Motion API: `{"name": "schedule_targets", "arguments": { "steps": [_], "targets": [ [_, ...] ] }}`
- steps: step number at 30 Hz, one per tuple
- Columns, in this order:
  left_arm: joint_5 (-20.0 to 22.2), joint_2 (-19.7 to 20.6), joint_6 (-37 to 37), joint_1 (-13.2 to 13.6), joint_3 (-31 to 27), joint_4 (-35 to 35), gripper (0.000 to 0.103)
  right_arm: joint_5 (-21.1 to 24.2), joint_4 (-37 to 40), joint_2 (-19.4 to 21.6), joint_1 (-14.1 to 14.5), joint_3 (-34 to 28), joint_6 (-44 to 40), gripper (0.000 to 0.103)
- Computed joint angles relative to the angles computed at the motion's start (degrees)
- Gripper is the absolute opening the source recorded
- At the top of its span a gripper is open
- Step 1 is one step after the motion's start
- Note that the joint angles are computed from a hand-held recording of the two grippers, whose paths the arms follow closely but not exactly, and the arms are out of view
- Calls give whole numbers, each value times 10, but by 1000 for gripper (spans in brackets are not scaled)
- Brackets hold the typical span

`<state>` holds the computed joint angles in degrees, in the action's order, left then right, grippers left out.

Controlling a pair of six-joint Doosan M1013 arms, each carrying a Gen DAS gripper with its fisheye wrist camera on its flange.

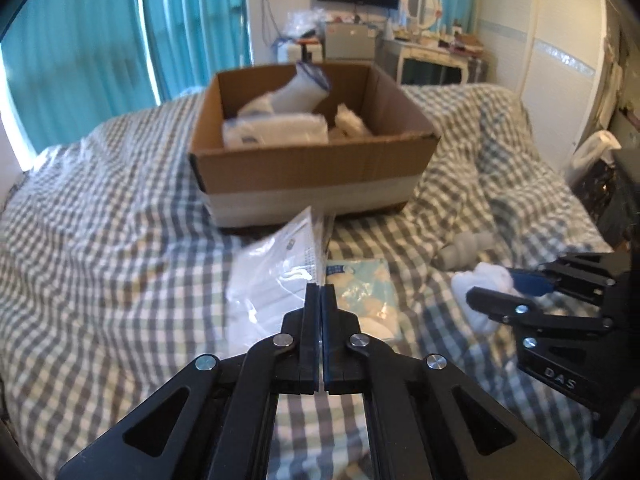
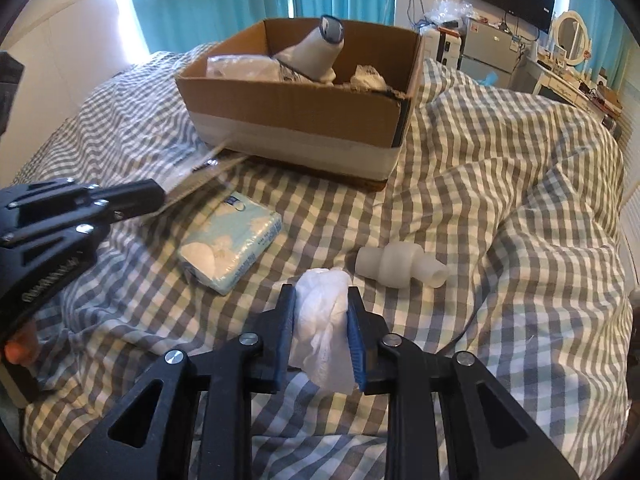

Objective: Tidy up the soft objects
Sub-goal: 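Pinch the clear mask bag with the left tool, then carry the mask bag and cotton ball into the box and open both tools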

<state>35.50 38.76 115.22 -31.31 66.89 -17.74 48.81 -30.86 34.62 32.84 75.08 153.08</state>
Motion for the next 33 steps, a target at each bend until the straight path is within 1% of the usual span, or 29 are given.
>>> {"name": "schedule_targets", "arguments": {
  "steps": [3,7,11,15,18,23,24,25,27,29,30,32,33],
  "targets": [
    [-6,-13,13,3,10,-19,0,-5,-16,-8,4,3,18,23],
    [-23,-31,38,5,23,-43,0,0,-45,-20,10,4,45,22],
    [-33,-45,70,8,32,-78,0,-10,-63,-34,11,3,59,22],
    [-49,-53,92,7,24,-96,0,-3,-89,-38,10,-18,54,22],
    [-54,-48,99,6,-2,-101,0,2,-108,-36,6,-42,43,22],
    [-31,-15,79,4,-72,-95,0,-2,-115,-24,-11,-84,15,22],
    [-15,0,74,4,-99,-93,0,-3,-113,-20,-16,-92,8,22],
    [-6,8,72,5,-112,-92,0,-3,-113,-18,-19,-97,6,22],
    [20,38,45,0,-160,-61,0,-5,-107,-12,-31,-106,0,22],
    [40,61,29,-2,-194,-44,0,-13,-99,-9,-41,-108,-2,22],
    [60,80,19,-3,-222,-37,0,-17,-92,-7,-47,-108,-6,22],
    [84,104,17,-4,-255,-37,0,-18,-82,-2,-58,-109,-10,22],
    [88,110,17,-5,-263,-38,0,-18,-75,-1,-61,-109,-15,22]
  ]
}}
